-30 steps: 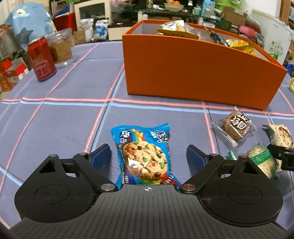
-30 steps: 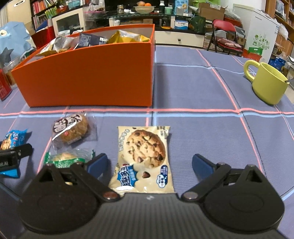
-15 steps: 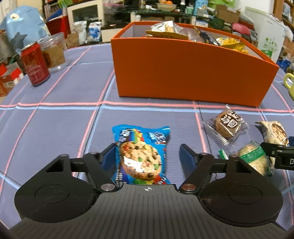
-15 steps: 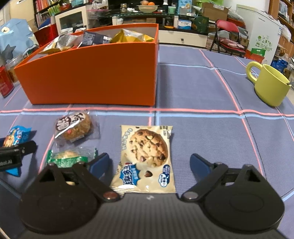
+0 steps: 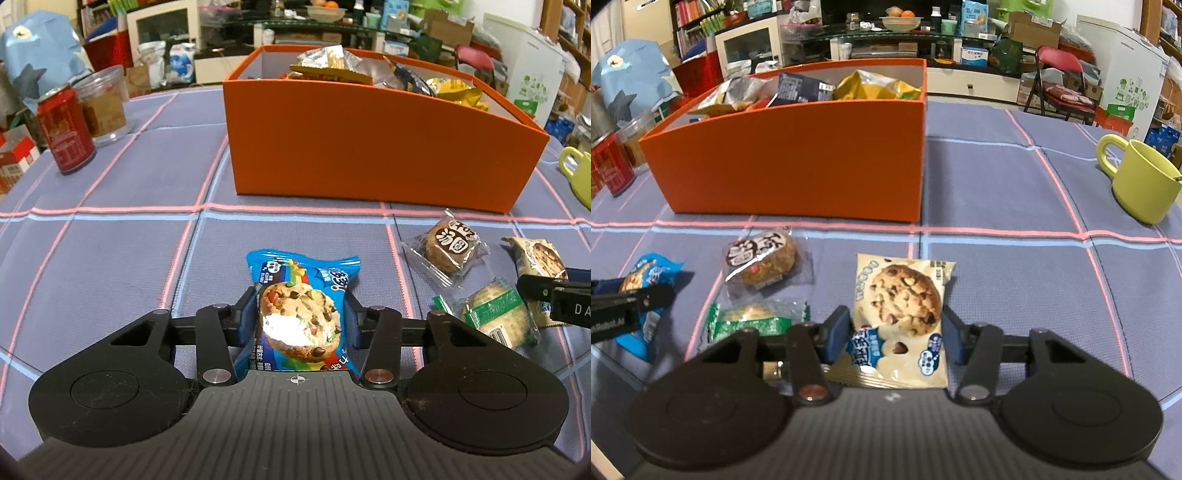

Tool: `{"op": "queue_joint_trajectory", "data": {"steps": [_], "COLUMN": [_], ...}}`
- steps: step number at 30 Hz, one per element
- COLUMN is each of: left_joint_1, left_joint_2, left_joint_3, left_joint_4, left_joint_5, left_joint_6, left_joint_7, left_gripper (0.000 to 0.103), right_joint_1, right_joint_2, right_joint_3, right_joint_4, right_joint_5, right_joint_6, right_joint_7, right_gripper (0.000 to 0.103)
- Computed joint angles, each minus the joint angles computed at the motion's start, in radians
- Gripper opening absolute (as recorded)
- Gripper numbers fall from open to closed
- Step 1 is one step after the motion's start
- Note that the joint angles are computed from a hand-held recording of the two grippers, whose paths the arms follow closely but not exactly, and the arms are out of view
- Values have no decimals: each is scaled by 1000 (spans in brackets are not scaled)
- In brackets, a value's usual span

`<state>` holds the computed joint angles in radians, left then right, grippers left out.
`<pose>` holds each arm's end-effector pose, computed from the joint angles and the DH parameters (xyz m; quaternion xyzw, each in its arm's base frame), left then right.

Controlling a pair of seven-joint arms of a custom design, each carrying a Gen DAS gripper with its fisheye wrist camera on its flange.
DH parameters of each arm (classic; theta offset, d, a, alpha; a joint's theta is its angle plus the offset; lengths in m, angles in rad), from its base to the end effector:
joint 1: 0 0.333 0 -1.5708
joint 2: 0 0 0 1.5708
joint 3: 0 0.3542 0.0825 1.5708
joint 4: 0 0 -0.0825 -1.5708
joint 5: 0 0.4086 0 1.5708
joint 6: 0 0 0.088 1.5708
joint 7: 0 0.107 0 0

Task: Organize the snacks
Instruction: 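Grasp the blue cookie packet with the left gripper while the right grasps the cream cookie packet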

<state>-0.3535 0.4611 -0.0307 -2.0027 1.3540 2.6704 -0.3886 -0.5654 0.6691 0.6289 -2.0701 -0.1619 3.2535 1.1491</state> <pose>0.5845 -0.2668 0.2461 -0.7796 0.5223 -0.2037 0.2791 0.6636 0.0209 0.2441 -0.7863 0.5090 -0.1806 0.2999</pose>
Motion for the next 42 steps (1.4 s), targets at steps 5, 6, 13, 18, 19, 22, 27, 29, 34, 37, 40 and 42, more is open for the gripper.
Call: {"op": "queue_joint_trajectory", "data": {"steps": [5, 6, 13, 18, 19, 22, 27, 29, 34, 37, 40, 42], "left_joint_1": [5, 5, 9, 9, 12, 20, 37, 40, 45, 43, 56, 67], "left_joint_2": [-9, -12, -9, -19, -21, -30, -35, -39, -62, -96, -120, -122], "left_joint_3": [3, 3, -3, 3, 3, 4, 5, 9, 14, 5, -22, -40], "left_joint_4": [-9, -11, -8, -12, -14, -22, -28, -32, -57, -83, -101, -102], "left_joint_5": [4, 4, -11, -5, 1, 12, 8, 15, 51, 105, 124, 99], "left_joint_6": [18, 14, 12, 22, 31, 55, 91, 103, 110, 72, 37, 21], "left_joint_7": [-21, -23, -2, -22, -31, -51, -69, -82, -129, -176, -187, -160], "left_gripper": [14, 14, 14, 14, 14, 14, 14, 14, 14, 14, 14, 14], "right_joint_1": [-13, -24, -31, -82, -73, -31, 86, 144, 46, -23, -82, -100], "right_joint_2": [7, 11, 28, 42, 40, 25, -2, -18, -15, -26, -34, -39], "right_joint_3": [12, 22, 24, 69, 61, 22, -88, -143, -59, -7, 37, 48], "right_joint_4": [6, 8, 5, 17, 17, 4, -29, -40, -46, -71, -96, -104], "right_joint_5": [-3, -3, -11, 26, 31, 33, 10, -5, -140, -221, -296, -336], "right_joint_6": [-4, -12, 18, -13, -4, 32, 139, 180, 135, 166, 212, 228], "right_joint_7": [5, 3, -22, 28, 33, 62, 126, 133, 175, 201, 239, 264], "right_gripper": [53, 53, 71, 72, 72, 75, 63, 53, 53, 53, 53, 53]}}
